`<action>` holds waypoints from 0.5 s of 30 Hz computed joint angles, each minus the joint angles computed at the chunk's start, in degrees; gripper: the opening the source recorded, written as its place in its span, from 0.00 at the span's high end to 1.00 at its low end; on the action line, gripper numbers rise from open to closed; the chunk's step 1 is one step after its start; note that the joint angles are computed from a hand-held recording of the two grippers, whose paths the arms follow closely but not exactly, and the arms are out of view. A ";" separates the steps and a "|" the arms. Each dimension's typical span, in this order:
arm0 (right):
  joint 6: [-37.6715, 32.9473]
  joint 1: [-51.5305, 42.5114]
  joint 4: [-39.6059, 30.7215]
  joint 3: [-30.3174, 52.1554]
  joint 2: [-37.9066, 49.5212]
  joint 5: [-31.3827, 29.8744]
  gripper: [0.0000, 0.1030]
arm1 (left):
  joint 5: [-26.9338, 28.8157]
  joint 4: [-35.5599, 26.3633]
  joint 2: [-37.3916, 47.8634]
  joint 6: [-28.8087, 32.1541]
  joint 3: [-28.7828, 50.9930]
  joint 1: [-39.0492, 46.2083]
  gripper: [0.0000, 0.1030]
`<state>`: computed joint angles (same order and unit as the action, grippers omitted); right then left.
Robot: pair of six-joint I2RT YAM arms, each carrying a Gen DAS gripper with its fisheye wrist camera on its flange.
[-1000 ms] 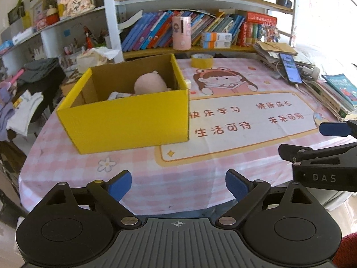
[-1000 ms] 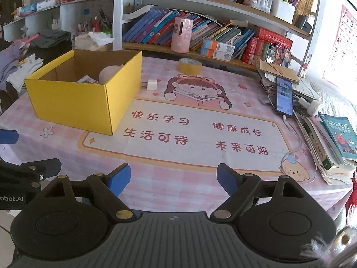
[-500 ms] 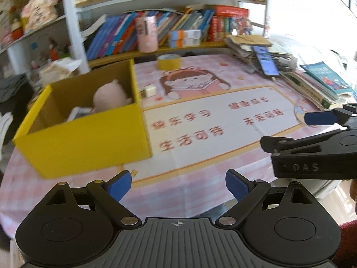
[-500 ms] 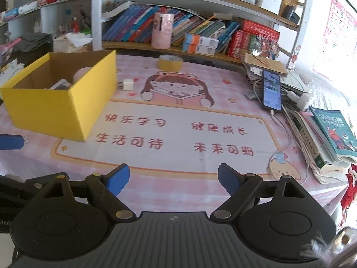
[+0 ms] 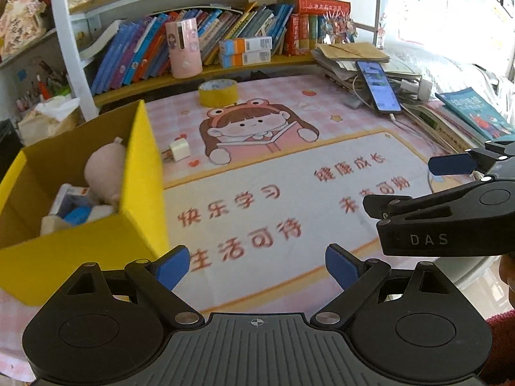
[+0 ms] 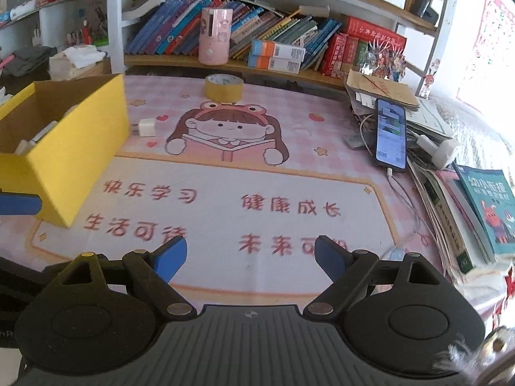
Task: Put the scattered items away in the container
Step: 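Move the left tool to the white charger cube while the right tool approaches the yellow tape roll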
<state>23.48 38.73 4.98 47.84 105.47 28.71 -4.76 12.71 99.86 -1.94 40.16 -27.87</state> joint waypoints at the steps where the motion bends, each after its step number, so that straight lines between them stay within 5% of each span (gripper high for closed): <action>1: -1.88 -1.63 0.62 0.49 0.37 -1.44 0.16 | -0.72 -0.78 1.35 -0.62 1.89 -0.53 0.09; 15: -22.40 -21.82 4.59 17.23 12.30 -23.26 0.17 | -16.18 -11.57 20.27 -8.68 30.94 -3.66 0.09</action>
<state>1.07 16.91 9.57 65.07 117.76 5.45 -20.94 1.15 120.14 -10.62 71.10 -31.53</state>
